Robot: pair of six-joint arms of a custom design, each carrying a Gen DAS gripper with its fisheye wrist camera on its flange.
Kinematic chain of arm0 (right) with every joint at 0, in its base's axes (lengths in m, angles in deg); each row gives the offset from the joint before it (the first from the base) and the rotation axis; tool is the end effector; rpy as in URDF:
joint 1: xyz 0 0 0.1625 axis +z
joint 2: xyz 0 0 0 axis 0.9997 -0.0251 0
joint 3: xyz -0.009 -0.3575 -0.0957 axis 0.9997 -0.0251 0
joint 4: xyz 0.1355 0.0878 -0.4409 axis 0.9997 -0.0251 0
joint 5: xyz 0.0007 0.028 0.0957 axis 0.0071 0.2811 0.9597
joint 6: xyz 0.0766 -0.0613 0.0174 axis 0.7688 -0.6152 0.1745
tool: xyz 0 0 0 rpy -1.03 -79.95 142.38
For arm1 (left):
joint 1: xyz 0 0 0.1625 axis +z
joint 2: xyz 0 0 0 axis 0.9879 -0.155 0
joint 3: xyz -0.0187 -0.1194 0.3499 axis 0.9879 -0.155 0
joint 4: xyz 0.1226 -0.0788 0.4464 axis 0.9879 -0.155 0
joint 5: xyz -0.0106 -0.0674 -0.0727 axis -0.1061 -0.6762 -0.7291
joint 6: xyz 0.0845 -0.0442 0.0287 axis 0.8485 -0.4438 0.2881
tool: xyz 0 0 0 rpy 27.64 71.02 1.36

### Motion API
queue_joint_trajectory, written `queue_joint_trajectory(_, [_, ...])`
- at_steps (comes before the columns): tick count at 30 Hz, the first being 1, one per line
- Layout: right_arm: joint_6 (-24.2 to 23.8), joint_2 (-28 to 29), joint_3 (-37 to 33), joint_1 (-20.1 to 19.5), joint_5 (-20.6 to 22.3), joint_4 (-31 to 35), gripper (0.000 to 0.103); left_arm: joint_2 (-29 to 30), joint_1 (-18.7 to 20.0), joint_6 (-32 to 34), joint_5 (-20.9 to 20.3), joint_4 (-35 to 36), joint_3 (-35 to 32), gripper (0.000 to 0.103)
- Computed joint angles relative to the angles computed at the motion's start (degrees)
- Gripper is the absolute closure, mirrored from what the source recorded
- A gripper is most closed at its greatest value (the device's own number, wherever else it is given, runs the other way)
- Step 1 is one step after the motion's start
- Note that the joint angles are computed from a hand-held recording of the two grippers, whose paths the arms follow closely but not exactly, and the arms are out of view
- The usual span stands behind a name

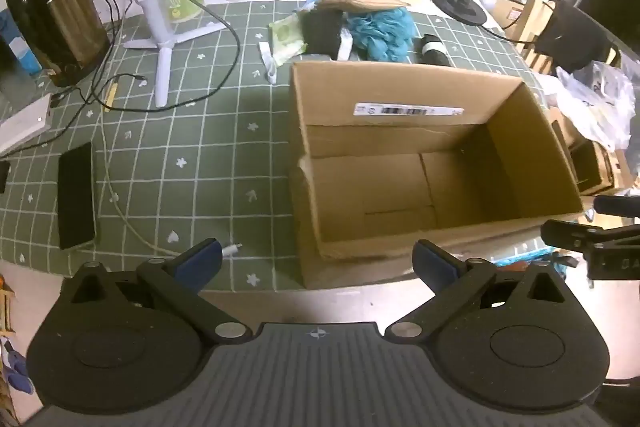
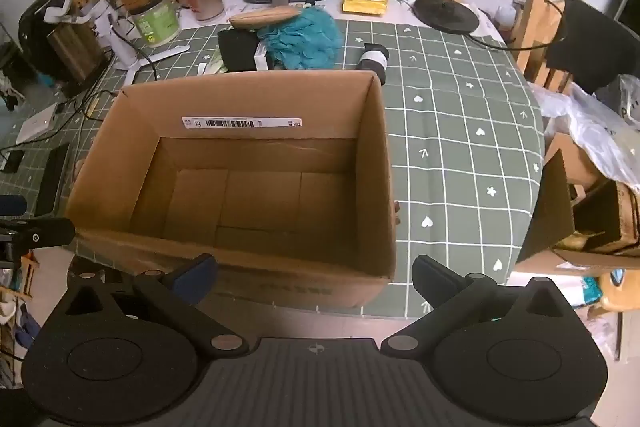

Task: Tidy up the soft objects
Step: 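Move both grippers from the cardboard box toward the items on the mat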

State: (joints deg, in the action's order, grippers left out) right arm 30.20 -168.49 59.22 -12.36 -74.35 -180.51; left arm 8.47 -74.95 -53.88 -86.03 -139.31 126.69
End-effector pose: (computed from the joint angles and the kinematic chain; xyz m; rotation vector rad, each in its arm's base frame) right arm 0.0324 -0.2651 0.3716 0.5409 -2.4013 0.4432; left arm -0.4363 -0.2294 0.0011 0.0193 2.3419 -0.5860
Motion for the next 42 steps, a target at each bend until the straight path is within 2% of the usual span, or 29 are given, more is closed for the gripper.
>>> queue_joint_trajectory(1, [-0.70,-0.75,0.73,0.12,0.10,-0.62,0.000,0.28,0.01,-0.24,0.02,-0.09,-0.08,0.000])
queue_joint_trajectory(2, [-3.50,-3.00,0.91,-1.69,2.60,1.16,0.000,0.29,-0.87,-0.37,0.45,-1.36,0.92,0.000])
queue_joint_trajectory(3, [-4.14,-3.78,0.85,-2.34,3.01,2.11,0.000,1.32,-1.14,-1.24,-0.14,-0.23,-0.18,0.000])
queue_joint_trajectory(5, [-5.16,-2.46,-0.62,-3.00,2.23,3.34,0.000,2.96,-1.73,-3.37,-0.50,2.18,-1.42,0.000])
queue_joint_trajectory(7, [-4.67,-1.66,-0.83,-1.56,-0.29,3.15,0.000,4.59,-1.20,-2.50,-1.74,2.92,-3.53,0.000])
queue_joint_trajectory(10, [-8.42,-2.78,-1.05,-4.25,1.37,3.88,0.000,6.32,-1.80,-3.07,-2.23,3.36,-5.29,0.000])
queue_joint_trajectory(15, [-10.91,-2.80,-2.28,-6.94,2.53,5.50,0.000,9.25,-2.15,-1.88,-2.55,5.69,-8.81,0.000])
queue_joint_trajectory(21, [-14.44,-4.25,-2.89,-9.99,4.62,7.06,0.000,10.76,-2.60,-1.83,-2.29,4.46,-10.07,0.000])
queue_joint_trajectory(32, [-18.81,-5.69,-4.51,-15.60,8.67,10.25,0.000,14.34,-3.75,-4.07,-2.77,6.99,-13.90,0.000])
queue_joint_trajectory(42, [-18.98,-5.20,-5.62,-16.70,10.17,10.96,0.000,15.62,-4.38,-5.87,-1.80,10.47,-16.09,0.000])
